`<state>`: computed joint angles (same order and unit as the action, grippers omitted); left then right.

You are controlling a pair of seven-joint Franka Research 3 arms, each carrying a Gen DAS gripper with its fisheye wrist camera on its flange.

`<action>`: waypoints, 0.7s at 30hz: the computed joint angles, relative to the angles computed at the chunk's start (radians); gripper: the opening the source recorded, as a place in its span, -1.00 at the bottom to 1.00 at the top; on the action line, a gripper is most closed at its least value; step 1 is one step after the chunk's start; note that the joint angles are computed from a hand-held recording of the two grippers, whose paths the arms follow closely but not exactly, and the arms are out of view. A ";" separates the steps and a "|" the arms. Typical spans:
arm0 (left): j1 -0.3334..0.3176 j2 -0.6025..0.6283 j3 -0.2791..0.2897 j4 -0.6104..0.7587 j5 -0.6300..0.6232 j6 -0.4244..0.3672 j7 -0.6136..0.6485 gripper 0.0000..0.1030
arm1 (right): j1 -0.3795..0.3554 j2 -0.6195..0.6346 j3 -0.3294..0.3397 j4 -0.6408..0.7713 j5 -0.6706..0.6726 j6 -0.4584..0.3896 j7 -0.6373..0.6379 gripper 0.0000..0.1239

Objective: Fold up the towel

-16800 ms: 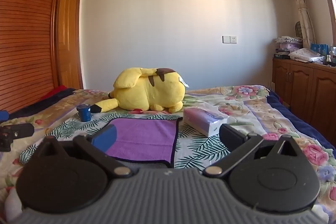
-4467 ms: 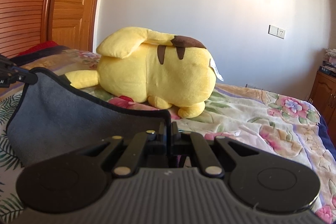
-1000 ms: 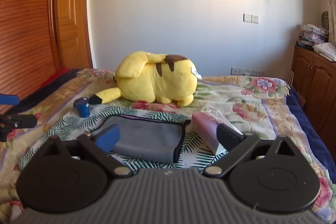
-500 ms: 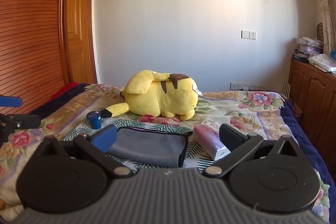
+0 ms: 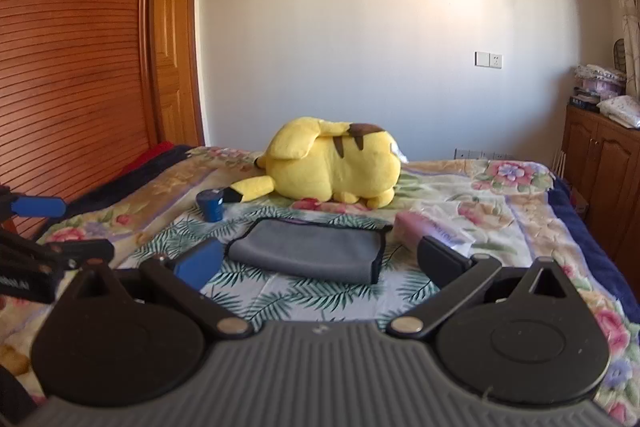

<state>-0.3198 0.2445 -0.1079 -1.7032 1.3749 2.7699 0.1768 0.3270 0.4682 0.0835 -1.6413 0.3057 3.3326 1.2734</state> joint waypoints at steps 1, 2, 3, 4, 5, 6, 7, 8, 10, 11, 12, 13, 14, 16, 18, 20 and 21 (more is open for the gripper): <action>-0.004 0.000 0.000 -0.007 0.006 -0.010 -0.005 0.69 | 0.002 0.000 0.000 -0.006 0.000 0.003 0.000 0.66; -0.006 0.001 0.000 -0.013 0.011 -0.016 -0.009 0.69 | 0.010 -0.001 -0.006 -0.014 0.002 0.007 0.000 0.66; -0.007 0.003 0.000 -0.018 0.017 -0.021 -0.013 0.69 | 0.015 -0.002 -0.010 -0.023 0.003 0.011 0.000 0.66; -0.008 0.004 -0.001 -0.024 0.020 -0.025 -0.014 0.69 | 0.019 -0.004 -0.012 -0.031 0.005 0.016 0.001 0.66; -0.009 0.004 -0.001 -0.030 0.021 -0.030 -0.015 0.69 | 0.025 -0.004 -0.017 -0.038 0.008 0.019 0.002 0.66; -0.010 0.004 -0.002 -0.038 0.024 -0.035 -0.022 0.69 | 0.028 -0.006 -0.018 -0.048 0.012 0.023 0.005 0.66; -0.010 0.004 -0.003 -0.045 0.026 -0.035 -0.028 0.69 | 0.028 -0.005 -0.018 -0.053 0.015 0.023 0.007 0.66; -0.009 0.005 -0.004 -0.050 0.026 -0.034 -0.033 0.69 | 0.033 -0.006 -0.022 -0.061 0.019 0.026 0.009 0.66; -0.007 0.006 -0.005 -0.062 0.029 -0.030 -0.040 0.69 | 0.050 -0.006 -0.039 -0.075 0.026 0.029 0.010 0.66; -0.007 0.007 -0.005 -0.067 0.030 -0.030 -0.045 0.69 | 0.056 -0.006 -0.044 -0.081 0.029 0.032 0.010 0.66; -0.007 0.008 -0.005 -0.073 0.034 -0.027 -0.051 0.69 | 0.049 -0.007 -0.035 -0.092 0.028 0.047 0.010 0.66; -0.007 0.008 -0.005 -0.079 0.040 -0.025 -0.059 0.69 | 0.040 -0.007 -0.022 -0.104 0.026 0.067 0.012 0.66; -0.007 0.009 -0.005 -0.084 0.045 -0.024 -0.068 0.69 | 0.035 -0.008 -0.015 -0.112 0.027 0.076 0.014 0.66; -0.010 0.010 -0.005 -0.093 0.059 -0.031 -0.094 0.69 | 0.033 -0.008 -0.011 -0.122 0.031 0.080 0.018 0.66; -0.009 0.011 -0.008 -0.101 0.063 -0.029 -0.106 0.69 | 0.052 -0.005 -0.031 -0.127 0.044 0.079 0.016 0.66; -0.010 0.013 -0.008 -0.106 0.077 -0.030 -0.125 0.69 | 0.068 -0.004 -0.049 -0.132 0.058 0.075 0.014 0.66; -0.010 0.013 -0.008 -0.108 0.084 -0.031 -0.133 0.69 | 0.074 -0.003 -0.055 -0.134 0.064 0.076 0.013 0.66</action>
